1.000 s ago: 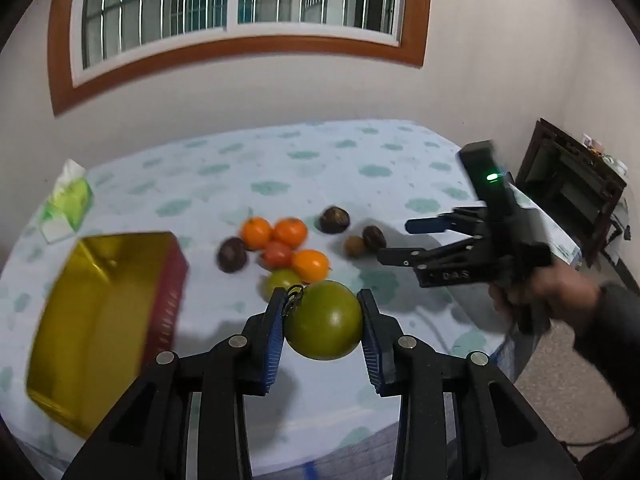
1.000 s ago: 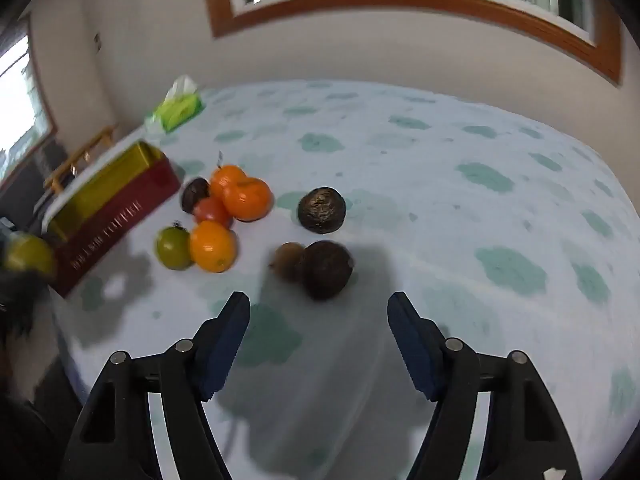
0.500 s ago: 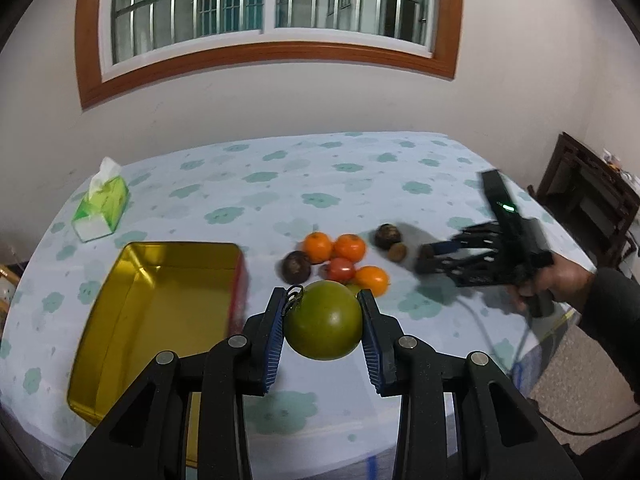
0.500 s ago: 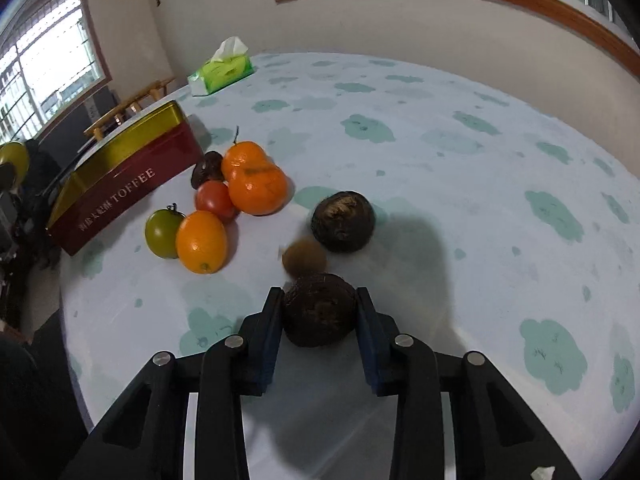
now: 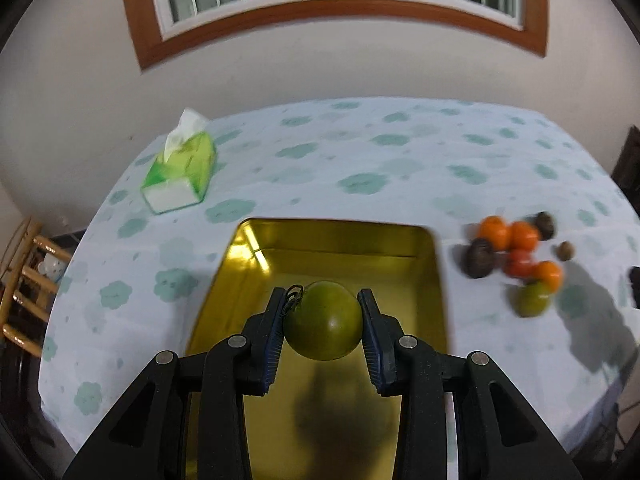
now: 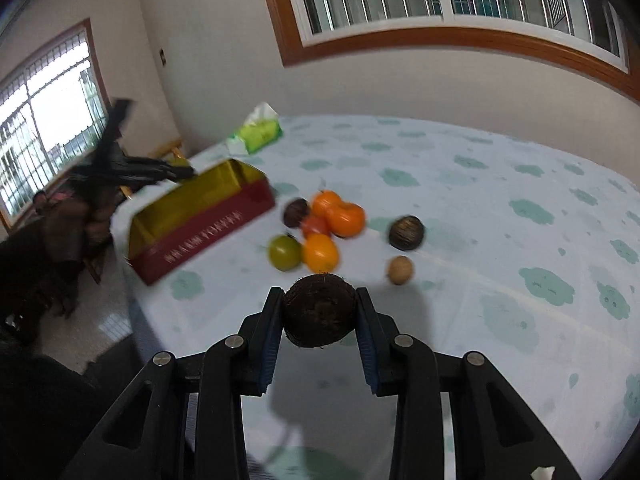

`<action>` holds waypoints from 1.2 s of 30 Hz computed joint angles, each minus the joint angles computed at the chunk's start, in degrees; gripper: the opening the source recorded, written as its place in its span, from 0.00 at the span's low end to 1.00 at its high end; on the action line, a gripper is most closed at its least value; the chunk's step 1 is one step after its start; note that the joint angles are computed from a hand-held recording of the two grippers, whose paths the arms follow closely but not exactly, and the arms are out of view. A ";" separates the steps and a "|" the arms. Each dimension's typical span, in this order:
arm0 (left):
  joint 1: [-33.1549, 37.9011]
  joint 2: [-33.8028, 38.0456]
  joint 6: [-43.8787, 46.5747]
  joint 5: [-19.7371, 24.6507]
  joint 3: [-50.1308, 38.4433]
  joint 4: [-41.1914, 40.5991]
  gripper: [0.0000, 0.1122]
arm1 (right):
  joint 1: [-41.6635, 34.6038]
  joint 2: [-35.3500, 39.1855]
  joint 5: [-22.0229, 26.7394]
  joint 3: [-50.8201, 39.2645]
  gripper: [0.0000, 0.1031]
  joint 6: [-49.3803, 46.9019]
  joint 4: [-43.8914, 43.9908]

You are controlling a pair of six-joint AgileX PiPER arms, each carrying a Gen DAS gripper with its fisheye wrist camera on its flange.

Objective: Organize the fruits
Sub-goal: 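Lower green tomato into gold tin, open left gripper while right carries dark fruit, then lower the dark brown fruit into the gold tin and open right gripper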

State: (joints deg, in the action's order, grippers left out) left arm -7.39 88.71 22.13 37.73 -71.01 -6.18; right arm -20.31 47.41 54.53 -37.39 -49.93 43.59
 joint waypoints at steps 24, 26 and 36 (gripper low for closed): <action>6.28 11.33 14.47 -0.19 -11.34 -12.60 0.53 | 43.73 13.11 -20.84 -12.73 0.31 36.40 -17.65; 6.67 10.07 13.16 -5.69 -9.42 -10.21 0.56 | 44.80 15.89 -21.46 -14.88 0.31 36.12 -16.84; 16.32 14.07 14.10 -6.64 -10.58 -13.48 0.64 | 49.29 39.39 -19.63 -34.63 0.31 39.48 -18.51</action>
State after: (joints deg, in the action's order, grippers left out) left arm 8.93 102.78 36.23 31.09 -81.59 -19.66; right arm 28.99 86.80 34.90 -72.02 -10.45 25.08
